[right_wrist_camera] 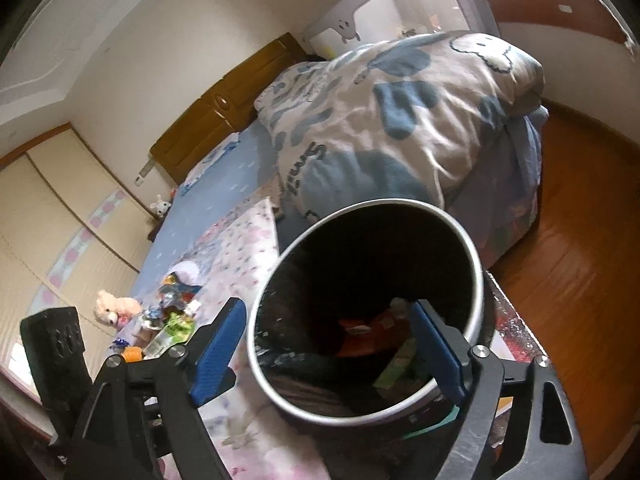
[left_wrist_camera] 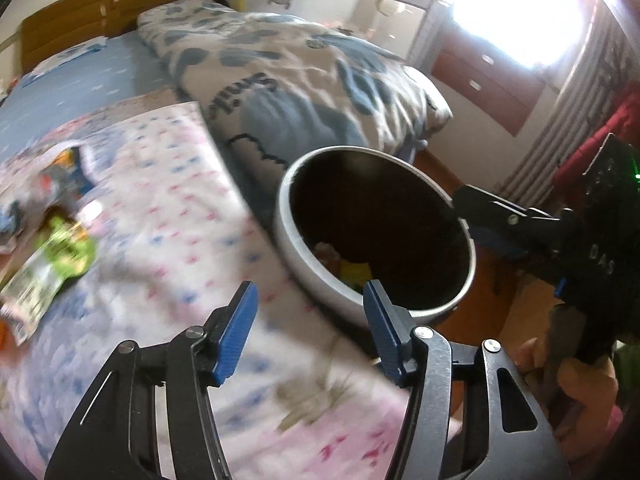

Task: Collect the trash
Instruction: 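Carry both items to the bin and open both tools to release them, then grasp the white milk carton with the left tool while the right tool grasps the orange mesh sleeve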

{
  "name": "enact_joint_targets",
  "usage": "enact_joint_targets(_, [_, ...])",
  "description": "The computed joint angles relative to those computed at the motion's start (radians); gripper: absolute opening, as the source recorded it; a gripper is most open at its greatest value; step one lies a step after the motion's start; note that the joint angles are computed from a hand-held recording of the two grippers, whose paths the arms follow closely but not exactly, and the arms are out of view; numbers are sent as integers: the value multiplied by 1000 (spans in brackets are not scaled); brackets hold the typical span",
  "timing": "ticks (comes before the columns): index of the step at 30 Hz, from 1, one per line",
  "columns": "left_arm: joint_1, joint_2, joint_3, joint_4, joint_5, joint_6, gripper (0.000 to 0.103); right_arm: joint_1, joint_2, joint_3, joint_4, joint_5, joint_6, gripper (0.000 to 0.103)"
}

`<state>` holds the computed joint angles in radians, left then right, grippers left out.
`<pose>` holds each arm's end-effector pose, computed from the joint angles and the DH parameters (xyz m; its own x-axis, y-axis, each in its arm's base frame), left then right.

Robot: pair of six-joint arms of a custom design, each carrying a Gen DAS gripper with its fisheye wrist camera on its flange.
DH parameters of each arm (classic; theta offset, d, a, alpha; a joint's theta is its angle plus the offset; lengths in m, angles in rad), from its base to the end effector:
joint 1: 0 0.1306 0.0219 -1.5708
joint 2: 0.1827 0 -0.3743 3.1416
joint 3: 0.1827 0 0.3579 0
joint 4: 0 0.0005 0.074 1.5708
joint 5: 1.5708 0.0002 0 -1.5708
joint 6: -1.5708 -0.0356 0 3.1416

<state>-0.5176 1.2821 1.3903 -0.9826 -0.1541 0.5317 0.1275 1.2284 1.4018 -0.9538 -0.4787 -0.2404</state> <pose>0.3570 -0.1976 0.4576 -0.7791 -0.1329 -0.6126 0.0097 0.9746 -0.2237 0.3846 0.0653 0.4874 -0.7820 0.1128 -0.6130 -0.2588 0.8360 0.4840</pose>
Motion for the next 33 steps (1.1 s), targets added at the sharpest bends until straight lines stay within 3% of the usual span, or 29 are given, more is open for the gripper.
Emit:
enact_joint_targets(16, [119, -319, -269, -43, -70, 122, 56, 259, -44, -51, 14, 63, -56, 86])
enact_joint_targets(33, [342, -536, -393, -124, -45, 119, 56, 495, 24, -5, 31, 110, -100, 86])
